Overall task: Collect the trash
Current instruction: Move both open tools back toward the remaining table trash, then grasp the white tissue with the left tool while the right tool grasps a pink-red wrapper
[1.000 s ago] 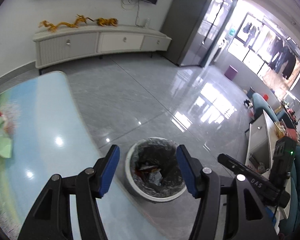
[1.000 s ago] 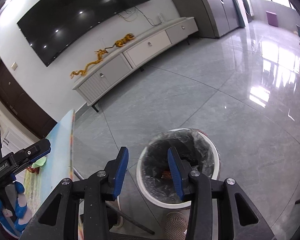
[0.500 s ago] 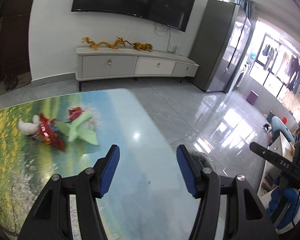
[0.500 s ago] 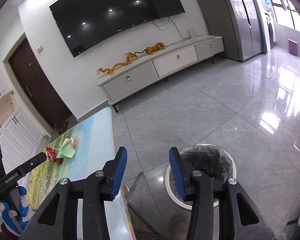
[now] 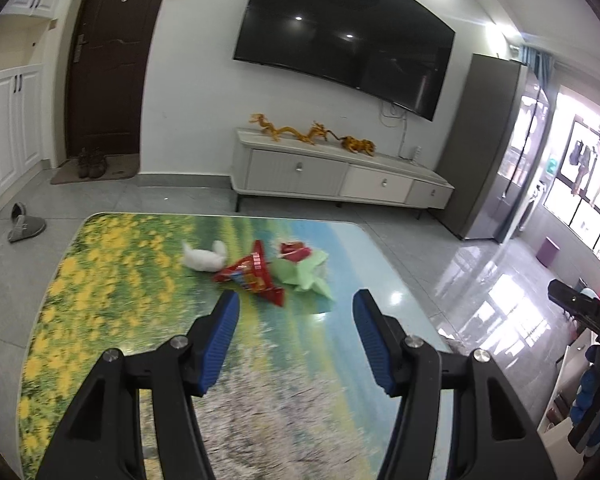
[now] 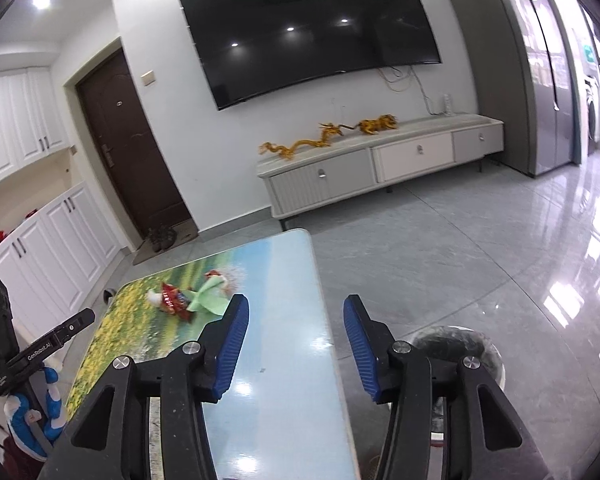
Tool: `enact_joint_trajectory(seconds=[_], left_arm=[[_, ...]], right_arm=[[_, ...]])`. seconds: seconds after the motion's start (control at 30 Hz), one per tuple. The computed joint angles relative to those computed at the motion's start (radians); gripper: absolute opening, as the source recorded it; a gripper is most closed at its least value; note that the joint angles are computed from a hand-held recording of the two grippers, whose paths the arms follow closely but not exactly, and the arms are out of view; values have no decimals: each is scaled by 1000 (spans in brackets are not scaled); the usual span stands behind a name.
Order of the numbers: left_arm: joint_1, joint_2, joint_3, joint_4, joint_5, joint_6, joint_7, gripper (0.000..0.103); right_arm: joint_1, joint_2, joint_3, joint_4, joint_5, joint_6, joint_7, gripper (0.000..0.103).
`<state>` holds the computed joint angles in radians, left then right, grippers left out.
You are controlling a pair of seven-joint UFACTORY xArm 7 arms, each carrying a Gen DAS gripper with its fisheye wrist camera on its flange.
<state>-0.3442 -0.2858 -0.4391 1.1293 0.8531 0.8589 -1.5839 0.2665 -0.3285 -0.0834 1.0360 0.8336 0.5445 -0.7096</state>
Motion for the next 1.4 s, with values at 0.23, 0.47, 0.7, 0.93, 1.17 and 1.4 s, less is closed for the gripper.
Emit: enact_joint_trajectory(seconds=[0.23, 0.47, 0.7, 0.93, 1.17, 1.4], left_arm=[[41, -144, 16, -133, -86, -4, 15, 57], [112, -124, 55, -189, -170, -113, 73, 57], [178, -10, 122, -184, -188, -236, 139, 57], [199, 150, 216, -94, -162, -313, 235, 57], [171, 267, 299, -21, -220, -378, 395, 57], [149, 333, 343, 17, -340, -431, 547, 57]], right_arm=[[45, 25, 29, 30, 17, 10, -43, 50], [41, 137, 77, 92, 11, 25, -41, 50], [3, 332, 154, 244, -61, 52, 4, 51], [-32, 609, 249, 544, -166, 111, 65, 52], [-3, 885, 317, 889, -333, 217, 148, 55], [59, 1119, 332, 1216, -445, 363, 231, 55]])
